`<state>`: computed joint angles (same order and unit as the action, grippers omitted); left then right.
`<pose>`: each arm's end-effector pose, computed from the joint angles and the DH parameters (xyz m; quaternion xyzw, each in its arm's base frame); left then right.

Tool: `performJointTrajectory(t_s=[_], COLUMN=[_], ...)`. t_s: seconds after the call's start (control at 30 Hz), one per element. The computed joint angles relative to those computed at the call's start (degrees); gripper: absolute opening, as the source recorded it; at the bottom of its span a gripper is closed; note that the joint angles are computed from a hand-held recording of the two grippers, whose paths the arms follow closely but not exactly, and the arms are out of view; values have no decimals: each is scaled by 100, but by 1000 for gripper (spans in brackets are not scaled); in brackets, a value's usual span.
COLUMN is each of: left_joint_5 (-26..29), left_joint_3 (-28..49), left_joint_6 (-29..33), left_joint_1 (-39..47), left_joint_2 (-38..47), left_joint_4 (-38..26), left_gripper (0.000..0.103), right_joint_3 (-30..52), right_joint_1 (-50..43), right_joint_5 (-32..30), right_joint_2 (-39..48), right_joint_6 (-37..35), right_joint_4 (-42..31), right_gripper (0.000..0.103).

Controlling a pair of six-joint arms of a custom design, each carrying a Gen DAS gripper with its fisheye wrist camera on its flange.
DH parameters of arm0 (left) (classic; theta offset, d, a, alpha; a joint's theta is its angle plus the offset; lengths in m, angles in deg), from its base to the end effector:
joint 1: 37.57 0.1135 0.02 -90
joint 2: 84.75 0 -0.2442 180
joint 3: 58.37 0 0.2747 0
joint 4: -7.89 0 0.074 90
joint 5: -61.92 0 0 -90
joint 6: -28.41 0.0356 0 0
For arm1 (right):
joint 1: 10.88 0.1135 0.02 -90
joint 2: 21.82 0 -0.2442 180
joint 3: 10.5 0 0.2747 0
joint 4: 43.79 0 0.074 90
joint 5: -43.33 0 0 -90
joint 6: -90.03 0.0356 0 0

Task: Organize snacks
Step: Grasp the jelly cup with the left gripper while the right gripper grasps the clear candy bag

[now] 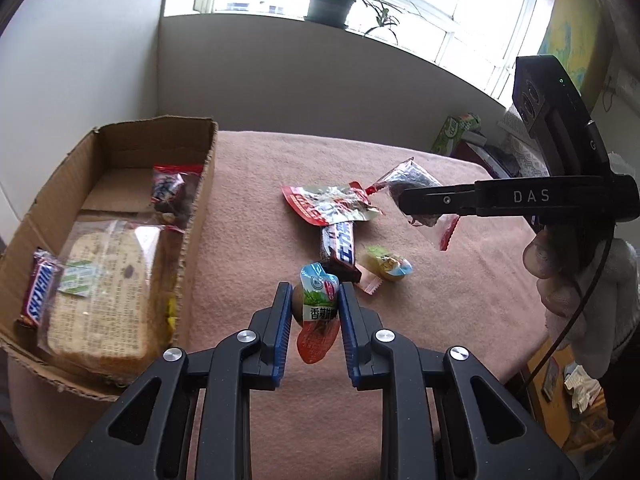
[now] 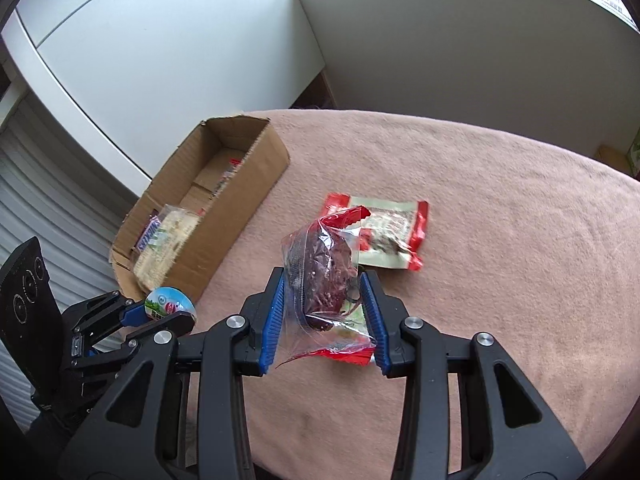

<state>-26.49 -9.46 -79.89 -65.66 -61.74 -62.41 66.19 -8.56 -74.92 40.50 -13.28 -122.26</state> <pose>0.1060 -0.0577 0.2523 0.0840 0.9180 -0.1644 0.3511 0.2178 0.0257 0.3032 -0.1827 0.9289 0.2159 0.2391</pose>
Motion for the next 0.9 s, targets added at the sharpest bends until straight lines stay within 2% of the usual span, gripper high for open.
performJointTrajectory(t_s=[0.07, 0.23, 0.47, 0.57, 0.73, 0.9], left_joint_5=[260, 1434, 2311, 2368, 2115, 2143], left_joint_3=[129, 440, 734, 832, 945, 1153], left_joint_6=[360, 1690, 2825, 2970, 2902, 2810], left_joint_1=[592, 2777, 4617, 4879, 4815, 4900], left_joint_2=[-175, -142, 298, 626, 1162, 1817], left_joint_4=[-218, -574, -682, -488, -67, 210], left_gripper=[22, 22, 21, 21, 21, 21], right_joint_3=[95, 347, 722, 898, 1075, 1053], right_joint_1=[444, 1327, 2177, 2439, 2708, 2888], right_joint_5=[121, 378, 711, 831, 951, 990], right_joint_2=[15, 186, 590, 814, 1186, 1437], right_joint_6=[327, 940, 1506, 1678, 1914, 2098], right_joint_4=[153, 476, 849, 992, 1213, 1409], right_gripper=[39, 39, 39, 39, 39, 39])
